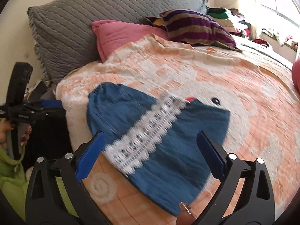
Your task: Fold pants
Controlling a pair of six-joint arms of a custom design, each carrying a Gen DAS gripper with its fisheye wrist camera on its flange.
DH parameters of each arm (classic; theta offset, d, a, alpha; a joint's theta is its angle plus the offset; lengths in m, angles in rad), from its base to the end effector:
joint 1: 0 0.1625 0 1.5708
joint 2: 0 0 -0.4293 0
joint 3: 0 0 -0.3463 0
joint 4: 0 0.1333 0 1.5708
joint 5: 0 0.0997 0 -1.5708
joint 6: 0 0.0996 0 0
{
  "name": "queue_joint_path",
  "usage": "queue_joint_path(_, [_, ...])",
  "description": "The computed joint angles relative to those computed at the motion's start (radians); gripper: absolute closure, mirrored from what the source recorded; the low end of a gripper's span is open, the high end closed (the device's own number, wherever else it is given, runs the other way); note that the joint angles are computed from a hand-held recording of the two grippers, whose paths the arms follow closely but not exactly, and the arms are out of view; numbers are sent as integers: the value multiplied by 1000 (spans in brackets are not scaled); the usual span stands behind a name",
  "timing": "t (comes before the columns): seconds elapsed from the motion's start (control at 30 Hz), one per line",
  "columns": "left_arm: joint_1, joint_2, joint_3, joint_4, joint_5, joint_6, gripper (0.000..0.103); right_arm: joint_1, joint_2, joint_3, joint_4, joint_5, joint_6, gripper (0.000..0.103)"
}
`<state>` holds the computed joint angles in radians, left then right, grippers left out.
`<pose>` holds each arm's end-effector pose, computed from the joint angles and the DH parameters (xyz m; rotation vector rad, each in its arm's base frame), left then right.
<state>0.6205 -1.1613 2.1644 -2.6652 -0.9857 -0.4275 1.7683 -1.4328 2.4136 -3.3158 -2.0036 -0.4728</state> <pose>-0.2680 -0.4230 0.1907 0.6574 2.6000 -0.6080 0.1655 -0.3608 0.3037 0.6065 -2.4052 0.9090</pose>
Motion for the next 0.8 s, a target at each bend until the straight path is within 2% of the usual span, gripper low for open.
queue_joint_path(0.23, [48, -55, 25, -15, 17, -57, 6, 43, 79, -116, 104, 22, -12, 10])
queue_joint_path(0.47, [92, -18, 21, -45, -39, -66, 6, 44, 185, -274, 280, 60, -2, 10])
queue_joint_path(0.73, [160, 87, -14, -134, -208, -28, 7, 35, 341, -515, 506, 63, -16, 10])
queue_joint_path(0.8, [179, 119, -32, -157, -245, -24, 14, 28, 378, -580, 588, 80, -10, 10])
